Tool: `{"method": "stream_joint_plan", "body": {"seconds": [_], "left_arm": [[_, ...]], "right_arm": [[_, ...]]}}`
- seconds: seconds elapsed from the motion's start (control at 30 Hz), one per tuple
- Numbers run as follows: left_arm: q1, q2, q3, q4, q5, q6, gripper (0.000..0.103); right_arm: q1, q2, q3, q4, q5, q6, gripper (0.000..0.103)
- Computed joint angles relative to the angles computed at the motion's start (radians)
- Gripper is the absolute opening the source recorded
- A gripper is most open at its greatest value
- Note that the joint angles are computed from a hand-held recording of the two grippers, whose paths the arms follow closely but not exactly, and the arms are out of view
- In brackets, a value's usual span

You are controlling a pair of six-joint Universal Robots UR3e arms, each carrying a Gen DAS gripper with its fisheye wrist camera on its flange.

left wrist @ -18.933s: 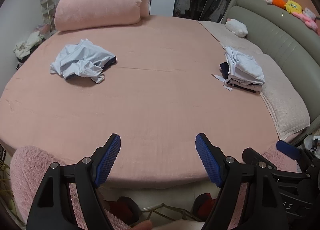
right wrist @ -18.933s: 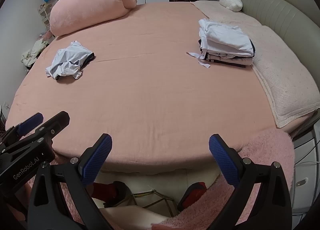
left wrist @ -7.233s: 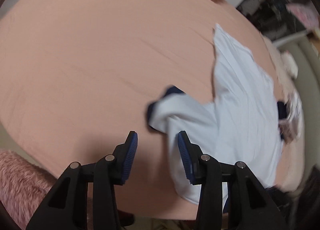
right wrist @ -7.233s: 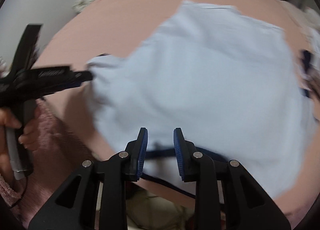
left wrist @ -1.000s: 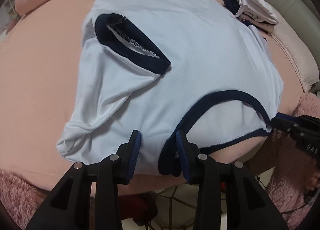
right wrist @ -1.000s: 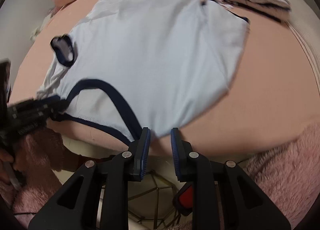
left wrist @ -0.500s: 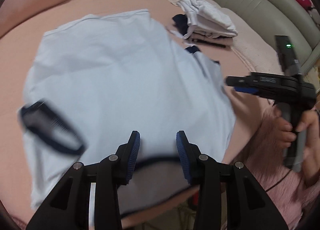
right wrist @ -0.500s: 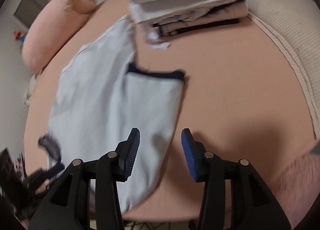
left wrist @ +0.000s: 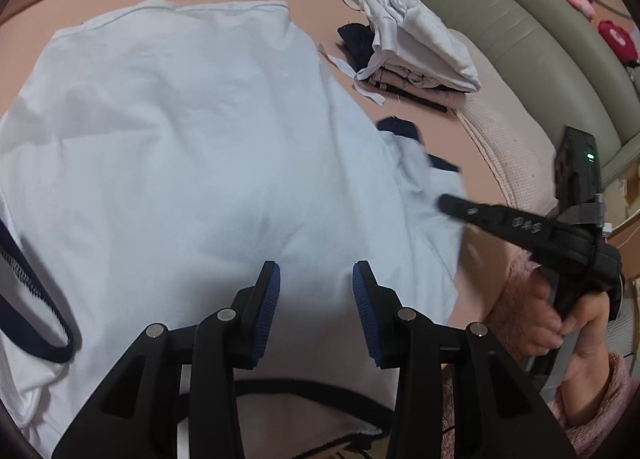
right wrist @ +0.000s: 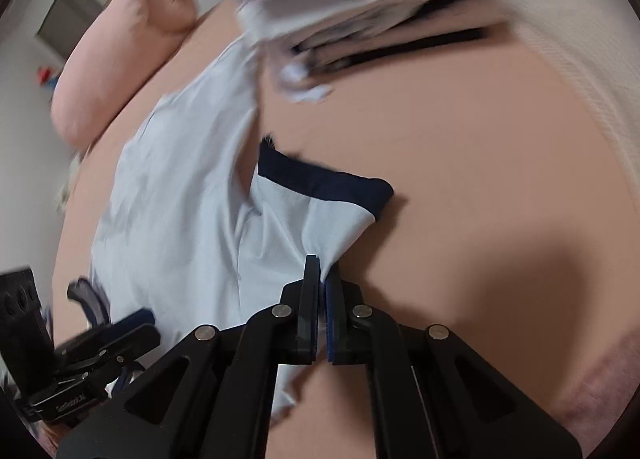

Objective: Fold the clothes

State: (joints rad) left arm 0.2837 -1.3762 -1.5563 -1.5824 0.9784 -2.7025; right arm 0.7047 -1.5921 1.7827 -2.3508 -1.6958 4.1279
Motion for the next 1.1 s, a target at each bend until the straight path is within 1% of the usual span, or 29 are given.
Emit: {"method": "stream_joint_plan", "body": {"seconds": [0.07, 0.13, 0.2, 0.23, 0.27, 0.3, 0.33, 0.37, 0.4, 0.43, 0.47, 0.5, 0.53, 0.57, 0.6, 0.67, 0.77, 0.8, 0.83, 0.87, 0.9, 0.93, 1.0, 1.03, 1.1], "left_arm": [[-0.007, 0.000, -0.020, 0.019, 0.010, -0.003, 0.040], [-0.010, 0.001, -0.034, 0.025, 0.018, 0.005, 0.040], [0.013, 0.018, -0.045, 0.011, -0.006, 0.013, 0.040], [0.040, 0.031, -0.049, -0.012, -0.031, 0.023, 0.040], [0.069, 0.044, -0.051, -0.037, -0.057, 0.035, 0.040], [0.091, 0.055, -0.056, -0.050, -0.070, 0.041, 0.040], [0.112, 0.067, -0.061, -0.055, -0.071, 0.045, 0.040], [0.133, 0.079, -0.066, -0.059, -0.071, 0.049, 0.040], [0.153, 0.088, -0.072, -0.065, -0.076, 0.054, 0.040], [0.171, 0.089, -0.074, -0.076, -0.084, 0.056, 0.040], [0.188, 0.086, -0.075, -0.088, -0.094, 0.058, 0.040], [0.195, 0.085, -0.075, -0.090, -0.099, 0.063, 0.040], [0.200, 0.084, -0.076, -0.091, -0.104, 0.069, 0.040], [0.202, 0.093, -0.082, -0.082, -0.111, 0.085, 0.040], [0.201, 0.097, -0.083, -0.080, -0.119, 0.095, 0.040], [0.196, 0.092, -0.076, -0.083, -0.140, 0.097, 0.040], [0.187, 0.099, -0.093, -0.030, -0.176, 0.057, 0.040], [0.181, 0.101, -0.097, -0.006, -0.193, 0.046, 0.040], [0.159, 0.088, -0.088, 0.016, -0.193, 0.033, 0.040], [0.135, 0.072, -0.074, 0.037, -0.189, 0.020, 0.040], [0.111, 0.055, -0.060, 0.057, -0.185, 0.008, 0.040], [0.061, 0.033, -0.060, 0.124, -0.126, -0.026, 0.040], [-0.051, -0.023, -0.051, 0.247, 0.024, -0.087, 0.040], [-0.106, -0.055, -0.040, 0.293, 0.101, -0.109, 0.040], [-0.219, -0.113, -0.018, 0.370, 0.319, -0.140, 0.035]], "right_arm": [[0.016, -0.044, 0.019, 0.009, -0.031, 0.036, 0.001], [0.066, -0.018, -0.043, 0.044, -0.093, 0.037, 0.001], [0.113, 0.011, -0.107, 0.082, -0.153, 0.037, 0.001], [0.138, 0.037, -0.151, 0.078, -0.176, 0.012, 0.001], [0.163, 0.081, -0.209, 0.042, -0.188, -0.049, 0.001], [0.178, 0.123, -0.264, 0.005, -0.175, -0.111, 0.001], [0.181, 0.163, -0.314, -0.029, -0.130, -0.169, 0.001], [0.179, 0.210, -0.376, -0.041, -0.070, -0.225, 0.001], [0.173, 0.277, -0.466, -0.002, 0.008, -0.279, 0.002], [0.172, 0.353, -0.569, 0.079, 0.065, -0.322, 0.002], [0.174, 0.427, -0.668, 0.190, 0.094, -0.343, 0.004], [0.171, 0.487, -0.738, 0.292, 0.118, -0.340, 0.008], [0.165, 0.505, -0.767, 0.360, 0.132, -0.304, 0.008], [0.162, 0.490, -0.753, 0.373, 0.140, -0.265, 0.008], [0.168, 0.444, -0.699, 0.319, 0.129, -0.253, 0.008], [0.197, 0.346, -0.617, 0.223, 0.059, -0.237, 0.008], [0.204, 0.205, -0.493, 0.140, -0.003, -0.201, 0.017], [0.205, 0.178, -0.467, 0.133, -0.037, -0.188, 0.019], [0.210, 0.170, -0.462, 0.157, -0.093, -0.169, 0.019], [0.204, 0.182, -0.474, 0.211, -0.128, -0.150, 0.019], [0.189, 0.205, -0.499, 0.288, -0.146, -0.124, 0.021], [0.171, 0.228, -0.505, 0.322, -0.131, -0.118, 0.021], [0.127, 0.272, -0.466, 0.280, -0.018, -0.159, 0.021], [0.114, 0.295, -0.458, 0.277, 0.024, -0.172, 0.020], [0.117, 0.321, -0.460, 0.300, 0.050, -0.180, 0.015]]}}
